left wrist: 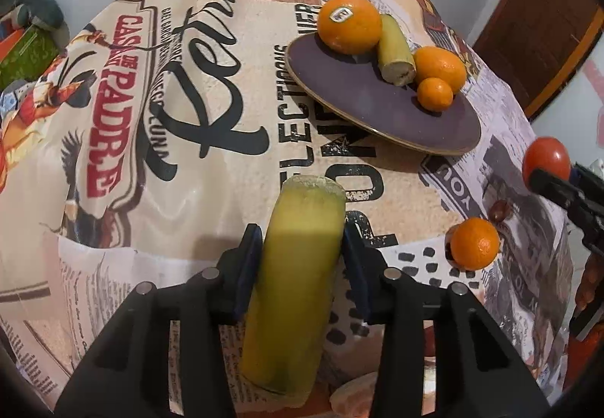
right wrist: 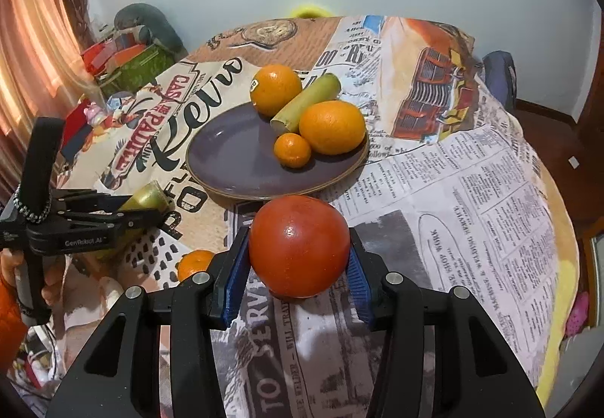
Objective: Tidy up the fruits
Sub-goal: 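Lift the zucchini toward the plate with the left gripper while the right gripper holds the tomato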
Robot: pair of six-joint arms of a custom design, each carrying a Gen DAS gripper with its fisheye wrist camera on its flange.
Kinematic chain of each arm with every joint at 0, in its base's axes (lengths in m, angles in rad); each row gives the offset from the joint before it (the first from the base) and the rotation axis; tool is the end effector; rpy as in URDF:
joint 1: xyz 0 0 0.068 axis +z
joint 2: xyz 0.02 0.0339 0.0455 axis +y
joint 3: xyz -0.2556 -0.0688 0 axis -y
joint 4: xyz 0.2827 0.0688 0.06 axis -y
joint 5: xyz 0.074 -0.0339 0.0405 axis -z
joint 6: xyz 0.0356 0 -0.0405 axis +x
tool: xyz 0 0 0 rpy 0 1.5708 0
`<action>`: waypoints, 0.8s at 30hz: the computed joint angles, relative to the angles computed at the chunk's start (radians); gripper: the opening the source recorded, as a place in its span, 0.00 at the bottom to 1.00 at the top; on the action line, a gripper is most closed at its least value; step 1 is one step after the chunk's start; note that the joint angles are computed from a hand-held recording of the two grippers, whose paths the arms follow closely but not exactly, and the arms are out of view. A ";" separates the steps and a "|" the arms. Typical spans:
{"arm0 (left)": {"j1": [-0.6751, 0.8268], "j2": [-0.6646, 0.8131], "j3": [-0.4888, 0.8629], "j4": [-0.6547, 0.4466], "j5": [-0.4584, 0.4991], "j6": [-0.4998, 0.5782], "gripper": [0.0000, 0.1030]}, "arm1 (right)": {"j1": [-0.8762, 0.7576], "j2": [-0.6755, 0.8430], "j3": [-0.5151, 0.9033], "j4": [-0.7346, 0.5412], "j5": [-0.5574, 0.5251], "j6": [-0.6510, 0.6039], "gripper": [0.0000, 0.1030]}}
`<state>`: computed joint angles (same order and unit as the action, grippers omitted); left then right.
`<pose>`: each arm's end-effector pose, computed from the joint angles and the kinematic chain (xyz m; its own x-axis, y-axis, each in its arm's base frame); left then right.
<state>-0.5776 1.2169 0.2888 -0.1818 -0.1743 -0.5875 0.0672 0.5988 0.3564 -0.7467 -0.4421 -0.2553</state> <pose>0.1687 -0.1026 0.0652 -0.8868 -0.0736 -0.4563 -0.0221 0.9929 -0.1172 0.1547 0.0257 0.1592 -0.7321 -0.2780 -0.6219 -0.4962 0.8431 0.2071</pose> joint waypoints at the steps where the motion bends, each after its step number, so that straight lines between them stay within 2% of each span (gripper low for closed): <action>1: -0.005 -0.021 -0.004 -0.014 -0.009 -0.006 0.41 | 0.001 -0.008 0.000 -0.006 0.002 0.002 0.43; 7: -0.116 -0.250 -0.008 -0.196 -0.145 -0.057 0.39 | -0.031 -0.042 0.020 -0.052 -0.010 -0.010 0.43; 13: -0.258 -0.472 0.037 -0.415 -0.271 -0.131 0.37 | -0.030 -0.141 0.048 -0.130 -0.010 0.008 0.43; 19: -0.328 -0.568 0.079 -0.518 -0.348 -0.176 0.36 | -0.031 -0.219 0.093 -0.199 -0.013 0.016 0.43; 24: -0.348 -0.602 0.103 -0.549 -0.372 -0.192 0.36 | -0.012 -0.235 0.117 -0.200 -0.011 0.037 0.43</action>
<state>-0.9258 0.6145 0.3918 -0.7305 -0.5464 -0.7793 0.0550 0.3633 0.4736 -0.9472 -0.4527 -0.2179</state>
